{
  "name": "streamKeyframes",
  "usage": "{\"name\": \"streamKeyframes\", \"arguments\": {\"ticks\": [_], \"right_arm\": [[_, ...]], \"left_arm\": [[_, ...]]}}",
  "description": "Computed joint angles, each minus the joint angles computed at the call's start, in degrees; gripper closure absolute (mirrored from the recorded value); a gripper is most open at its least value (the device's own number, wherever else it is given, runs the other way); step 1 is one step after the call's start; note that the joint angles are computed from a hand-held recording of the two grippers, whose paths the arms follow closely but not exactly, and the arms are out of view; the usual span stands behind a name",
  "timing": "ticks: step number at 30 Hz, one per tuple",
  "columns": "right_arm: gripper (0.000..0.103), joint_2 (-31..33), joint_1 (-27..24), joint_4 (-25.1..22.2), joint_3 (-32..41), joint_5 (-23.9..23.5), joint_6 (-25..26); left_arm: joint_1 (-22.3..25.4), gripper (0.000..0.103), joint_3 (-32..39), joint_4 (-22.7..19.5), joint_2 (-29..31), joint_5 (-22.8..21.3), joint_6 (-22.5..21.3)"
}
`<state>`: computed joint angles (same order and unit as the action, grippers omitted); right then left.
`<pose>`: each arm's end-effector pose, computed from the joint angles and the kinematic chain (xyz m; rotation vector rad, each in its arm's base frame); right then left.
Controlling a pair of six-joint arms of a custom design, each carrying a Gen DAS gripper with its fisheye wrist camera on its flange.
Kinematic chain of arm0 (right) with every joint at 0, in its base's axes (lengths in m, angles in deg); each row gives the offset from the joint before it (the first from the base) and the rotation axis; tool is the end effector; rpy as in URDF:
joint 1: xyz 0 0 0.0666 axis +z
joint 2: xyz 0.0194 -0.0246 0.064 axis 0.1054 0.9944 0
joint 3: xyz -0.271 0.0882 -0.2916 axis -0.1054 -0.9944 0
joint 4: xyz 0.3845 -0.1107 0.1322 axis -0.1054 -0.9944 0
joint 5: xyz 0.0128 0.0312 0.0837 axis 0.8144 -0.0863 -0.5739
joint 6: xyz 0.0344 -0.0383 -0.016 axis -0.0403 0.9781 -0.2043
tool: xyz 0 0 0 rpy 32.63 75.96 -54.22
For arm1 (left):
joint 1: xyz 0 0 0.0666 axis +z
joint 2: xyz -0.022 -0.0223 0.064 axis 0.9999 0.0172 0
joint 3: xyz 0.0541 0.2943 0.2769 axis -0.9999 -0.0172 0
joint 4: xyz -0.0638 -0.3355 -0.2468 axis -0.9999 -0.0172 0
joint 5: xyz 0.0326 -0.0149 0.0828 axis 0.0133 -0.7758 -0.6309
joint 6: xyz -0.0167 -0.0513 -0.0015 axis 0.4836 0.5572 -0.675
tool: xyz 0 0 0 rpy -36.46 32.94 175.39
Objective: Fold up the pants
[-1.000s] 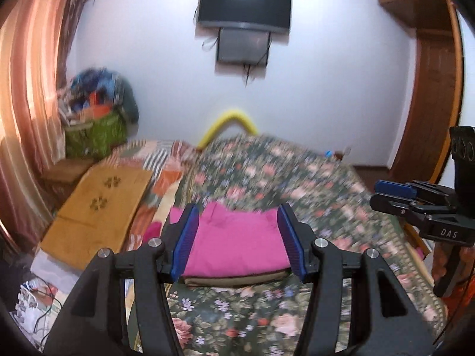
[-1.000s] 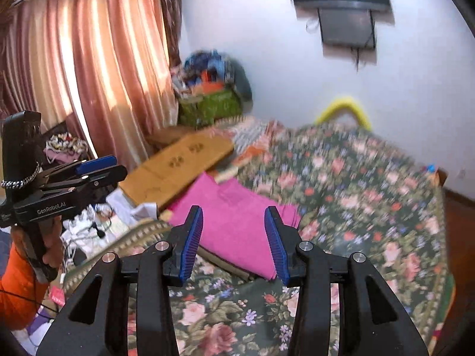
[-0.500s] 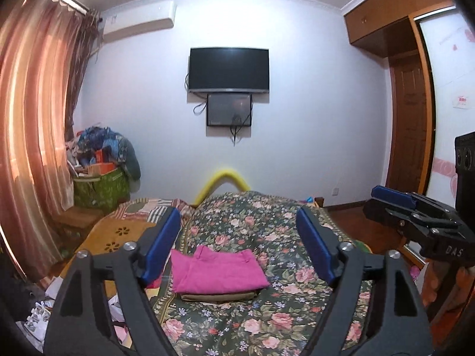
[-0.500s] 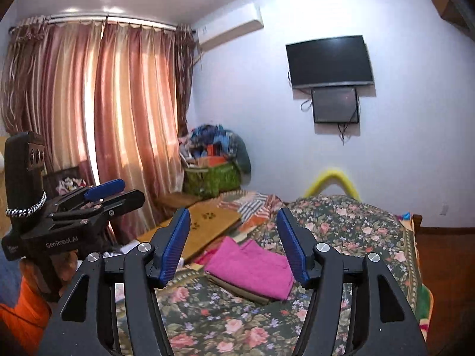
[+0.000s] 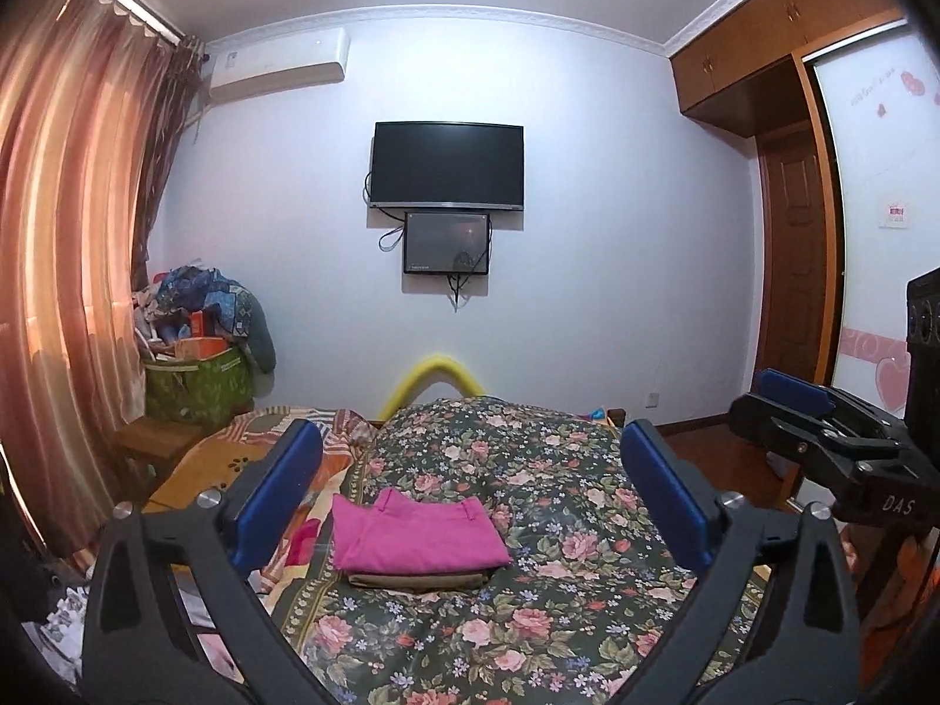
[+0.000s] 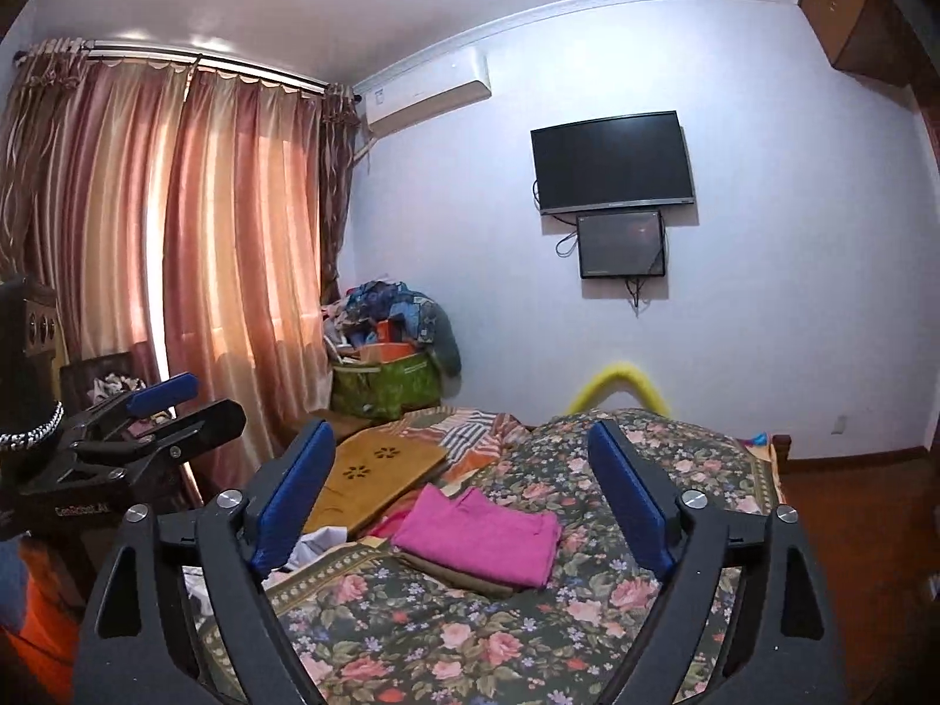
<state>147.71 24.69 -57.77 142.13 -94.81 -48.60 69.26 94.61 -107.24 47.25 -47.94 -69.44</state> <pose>0.5774 0.2066 0.6034 -0.4963 1.6682 0.5559 0.5125 -0.1726 0.5956 -0.0048 1.7199 -0.0338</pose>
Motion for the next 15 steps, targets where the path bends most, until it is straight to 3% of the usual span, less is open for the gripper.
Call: {"name": "streamKeyframes", "arguments": {"ticks": [5,15], "right_arm": [[0.0,-1.1,0.3,1.2,-1.6,2.1,-0.6],[0.0,-1.7,0.3,0.9,-2.6,3.5,-0.3]], "left_arm": [[0.3,0.0,-0.7,0.0,-0.2,0.5,0.9],[0.7,0.0,-0.9,-0.2,0.2,1.0,1.9]]}}
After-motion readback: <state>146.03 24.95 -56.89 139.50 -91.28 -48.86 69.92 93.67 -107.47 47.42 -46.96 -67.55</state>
